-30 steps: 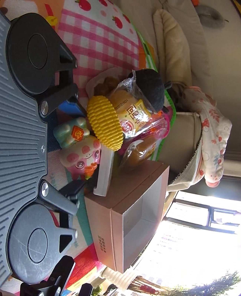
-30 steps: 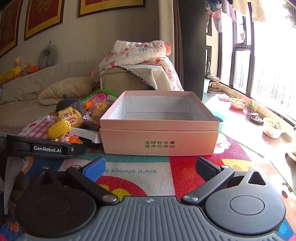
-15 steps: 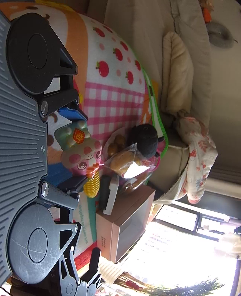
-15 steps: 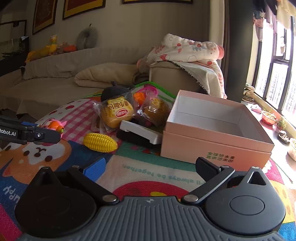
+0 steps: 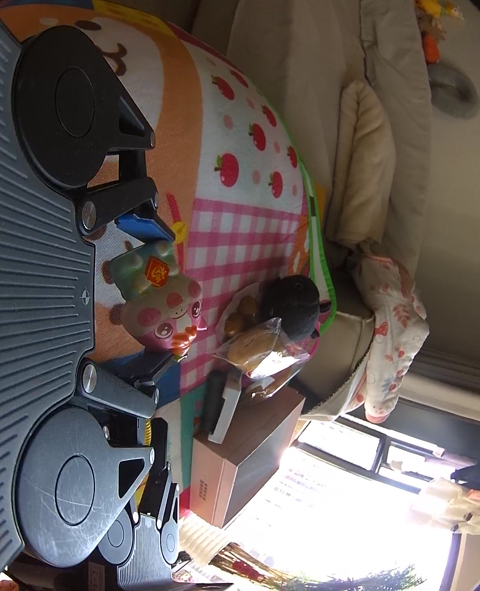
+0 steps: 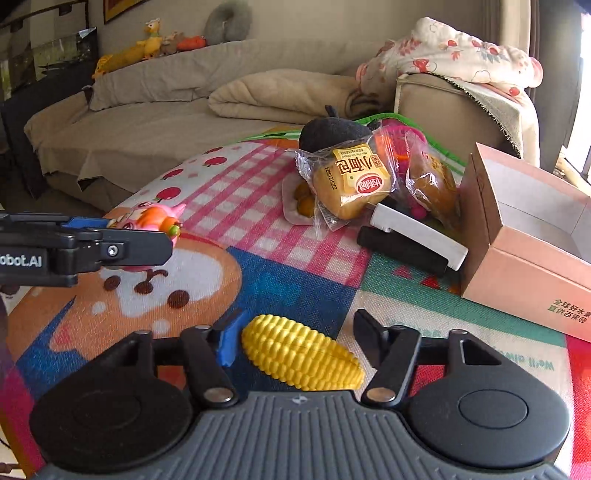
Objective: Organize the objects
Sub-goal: 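Grasp the pink pig toy with the left tool while the right tool approaches the yellow corn, then carry the pig into the pink box and open the left tool while the right grasps the corn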
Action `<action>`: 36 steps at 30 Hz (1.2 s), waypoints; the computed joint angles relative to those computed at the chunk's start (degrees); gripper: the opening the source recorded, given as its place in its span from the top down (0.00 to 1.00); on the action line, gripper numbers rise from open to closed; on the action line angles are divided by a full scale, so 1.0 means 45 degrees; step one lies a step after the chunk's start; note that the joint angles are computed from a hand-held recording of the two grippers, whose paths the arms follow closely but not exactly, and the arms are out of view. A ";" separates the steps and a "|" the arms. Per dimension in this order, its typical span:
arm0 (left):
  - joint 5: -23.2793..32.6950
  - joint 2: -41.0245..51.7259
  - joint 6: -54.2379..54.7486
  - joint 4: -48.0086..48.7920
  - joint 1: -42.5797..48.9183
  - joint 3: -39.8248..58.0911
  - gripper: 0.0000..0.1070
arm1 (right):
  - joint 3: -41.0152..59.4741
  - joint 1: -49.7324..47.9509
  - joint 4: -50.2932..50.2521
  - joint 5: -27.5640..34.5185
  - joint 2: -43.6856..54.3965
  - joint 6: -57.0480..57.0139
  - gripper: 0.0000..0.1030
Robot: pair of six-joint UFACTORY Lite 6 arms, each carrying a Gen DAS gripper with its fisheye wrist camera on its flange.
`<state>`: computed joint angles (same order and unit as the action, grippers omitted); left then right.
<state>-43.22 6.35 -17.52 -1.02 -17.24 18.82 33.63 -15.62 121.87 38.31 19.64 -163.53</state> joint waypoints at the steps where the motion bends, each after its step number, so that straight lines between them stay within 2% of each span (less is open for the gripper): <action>1: 0.0034 0.0055 0.0050 -0.0047 -0.0181 0.0012 0.36 | -0.0226 -0.0360 -0.0282 0.0013 -0.0279 -0.0010 0.55; 4: 0.0197 0.0078 0.0481 -0.0481 -0.1050 0.0038 0.36 | -0.0699 -0.1826 -0.1692 0.0370 -0.0930 0.0197 0.63; 7: 0.0435 0.0113 0.0984 -0.1258 -0.2043 0.0233 0.36 | -0.1062 -0.3443 -0.2748 0.1222 -0.1204 -0.0291 0.62; 9: 0.0650 0.0094 0.1258 -0.1862 -0.2634 0.0411 0.36 | -0.1208 -0.4367 -0.3287 0.1696 -0.1260 -0.0783 0.45; 10: 0.0710 0.0054 0.1409 -0.2122 -0.2917 0.0456 0.36 | -0.1264 -0.5036 -0.3814 0.2069 -0.1240 -0.0958 0.27; 11: 0.0734 0.0012 0.1535 -0.2297 -0.3145 0.0473 0.36 | -0.1358 -0.5557 -0.4128 0.2405 -0.1236 -0.1124 0.19; 15: 0.0950 0.0065 0.1920 -0.2777 -0.3796 0.0702 0.36 | -0.1477 -0.6958 -0.5396 0.2746 -0.1240 -0.1043 0.19; 19: 0.1231 0.0355 0.2056 -0.3089 -0.4071 0.0987 0.36 | -0.0867 -0.6746 -0.6105 0.2656 -0.0639 0.0249 0.19; 21: 0.1413 0.0313 0.2349 -0.3410 -0.4241 0.0990 0.36 | -0.0709 -0.6298 -0.5881 0.2505 -0.0416 0.0405 0.25; 23: 0.1620 0.0204 0.2790 -0.3843 -0.4401 0.0968 0.36 | -0.0613 -0.5849 -0.5722 0.2174 -0.0368 0.0544 0.49; 25: 0.1781 -0.0014 0.3267 -0.4315 -0.4579 0.0862 0.36 | -0.0625 -0.5586 -0.5698 0.1914 -0.0422 0.0595 0.63; 28: 0.1967 -0.0195 0.3695 -0.4785 -0.4741 0.0818 0.36 | -0.0933 -0.5858 -0.5553 0.1979 -0.0681 -0.0004 0.65; 31: 0.2301 -0.0221 0.3736 -0.4715 -0.4843 0.1051 0.36 | -0.1005 -0.6902 -0.6407 0.2455 -0.1103 0.0155 0.65; 34: 0.2972 -0.0177 0.2081 -0.2476 -0.4489 0.1900 0.36 | -0.0800 -0.8188 -0.7121 0.3221 -0.1500 0.0483 0.65; 36: 0.3489 0.0129 0.2032 -0.1872 -0.4487 0.3305 0.36 | -0.0533 -0.8841 -0.7272 0.3638 -0.1560 0.0588 0.65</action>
